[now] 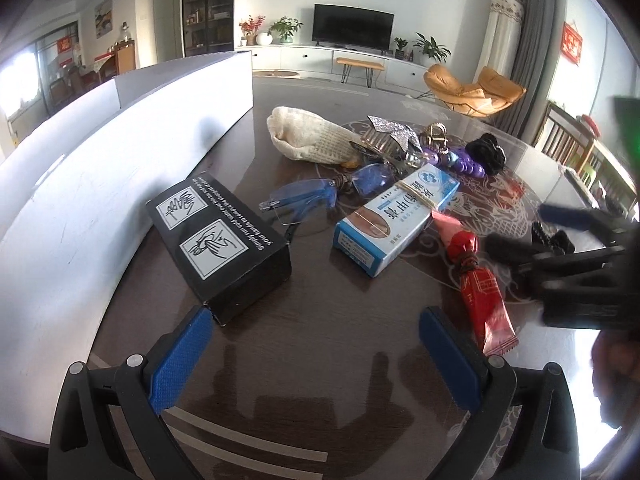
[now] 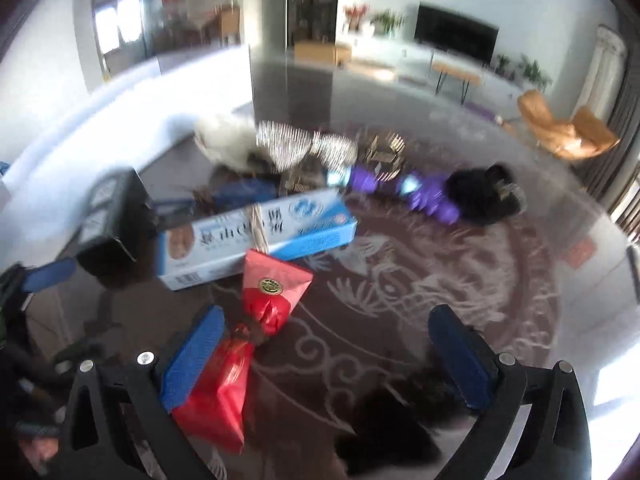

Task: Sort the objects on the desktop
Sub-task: 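Grasp the red wrapped packet with the left tool while the right tool reaches the black knit glove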

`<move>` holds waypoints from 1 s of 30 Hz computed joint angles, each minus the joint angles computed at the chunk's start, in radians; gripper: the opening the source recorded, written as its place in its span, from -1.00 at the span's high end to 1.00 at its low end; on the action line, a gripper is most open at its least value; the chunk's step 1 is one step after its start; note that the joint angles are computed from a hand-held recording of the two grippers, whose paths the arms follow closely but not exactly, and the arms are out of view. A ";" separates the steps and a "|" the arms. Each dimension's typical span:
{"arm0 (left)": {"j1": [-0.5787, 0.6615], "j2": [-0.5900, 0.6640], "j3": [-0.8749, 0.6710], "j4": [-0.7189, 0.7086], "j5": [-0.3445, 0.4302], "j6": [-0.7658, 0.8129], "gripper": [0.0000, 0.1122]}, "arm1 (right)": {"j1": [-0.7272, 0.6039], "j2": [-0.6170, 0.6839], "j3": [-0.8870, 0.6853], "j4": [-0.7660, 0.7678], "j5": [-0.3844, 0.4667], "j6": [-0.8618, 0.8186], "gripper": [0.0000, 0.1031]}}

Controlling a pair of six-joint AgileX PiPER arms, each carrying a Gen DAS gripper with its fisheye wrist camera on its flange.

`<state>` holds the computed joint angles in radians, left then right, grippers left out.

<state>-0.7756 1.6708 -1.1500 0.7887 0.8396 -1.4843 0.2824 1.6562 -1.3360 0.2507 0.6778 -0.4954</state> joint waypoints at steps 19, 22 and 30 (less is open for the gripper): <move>0.014 -0.032 0.040 -0.003 -0.075 -0.019 -0.84 | -0.186 0.055 0.042 0.041 0.015 0.108 -1.00; 0.032 -0.039 0.051 -0.048 -0.151 0.030 -0.84 | -0.181 0.053 0.061 0.039 -0.020 0.096 -1.00; 0.030 -0.080 0.066 -0.089 -0.307 0.104 -0.84 | -0.148 0.060 0.049 -0.070 -0.021 0.141 -1.00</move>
<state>-0.7456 1.5909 -1.0842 0.6999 0.5327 -1.3804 0.1344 1.7165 -1.2866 0.1809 0.6571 -0.3545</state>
